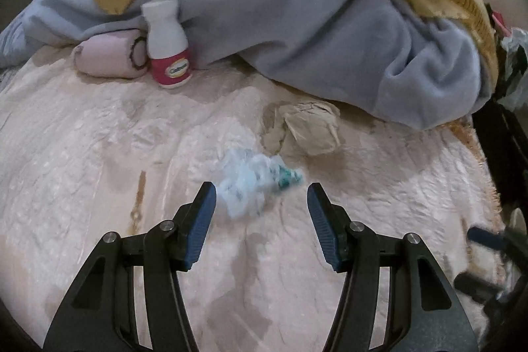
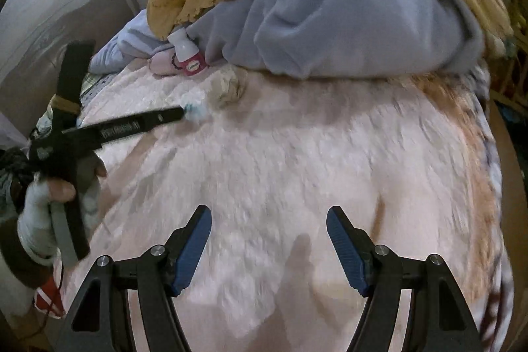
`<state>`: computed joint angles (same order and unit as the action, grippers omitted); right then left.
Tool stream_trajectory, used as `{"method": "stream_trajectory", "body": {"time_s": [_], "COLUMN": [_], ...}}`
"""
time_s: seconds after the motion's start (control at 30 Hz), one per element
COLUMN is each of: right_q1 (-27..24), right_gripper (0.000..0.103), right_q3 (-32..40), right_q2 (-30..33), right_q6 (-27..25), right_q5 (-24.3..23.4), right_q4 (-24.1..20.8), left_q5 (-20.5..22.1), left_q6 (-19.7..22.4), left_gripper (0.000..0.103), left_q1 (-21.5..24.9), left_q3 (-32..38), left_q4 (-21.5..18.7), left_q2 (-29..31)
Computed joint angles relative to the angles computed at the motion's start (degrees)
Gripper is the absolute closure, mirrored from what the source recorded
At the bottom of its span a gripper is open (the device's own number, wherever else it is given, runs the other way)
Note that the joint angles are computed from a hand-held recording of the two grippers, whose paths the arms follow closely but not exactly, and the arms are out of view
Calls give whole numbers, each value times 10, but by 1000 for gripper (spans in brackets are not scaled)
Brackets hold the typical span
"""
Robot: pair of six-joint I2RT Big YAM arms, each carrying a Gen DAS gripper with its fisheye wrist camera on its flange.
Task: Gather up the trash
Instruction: 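Grasp crumpled tissue with left tool while right tool grasps beige paper wad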
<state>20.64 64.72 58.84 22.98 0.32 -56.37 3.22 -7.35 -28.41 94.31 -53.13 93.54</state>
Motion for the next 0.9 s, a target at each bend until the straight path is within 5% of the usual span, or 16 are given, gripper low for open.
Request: {"method": "stream_trajectory", "body": {"time_s": [0.07,0.13,0.17,0.2,0.5,0.57,0.7,0.9], "right_q1": [-8,-17,-18,-18,7,12,6,4], "right_gripper": [33,33,33,33,33,39,72,78], "right_q3": [20,44,52,62,165,184,209,160], "right_q2": [28,59,70,84,227,253,292,236], "right_q6": [-10,-12,-11,-10,-16,-16,-7,-9], "right_q5": [-2,-11,-14,-17,-11,11,9,-14], "right_q4": [11,25,29,35,91,100,97,111], "left_q5": [-2,21,36,50,90,92,100,112], "left_q6": [20,30,31,28,46,49,41,36], "left_gripper": [48,66,86,91,96,96,96,96], "left_q1": [-2,5,9,13,45,48,52,52], "left_q3": [8,9,11,13,-42,-54,-67,-82], "left_q4": [3,9,6,-2,-1,2,6,0], "left_q2": [13,18,20,21,-39,-51,-62,-91]}}
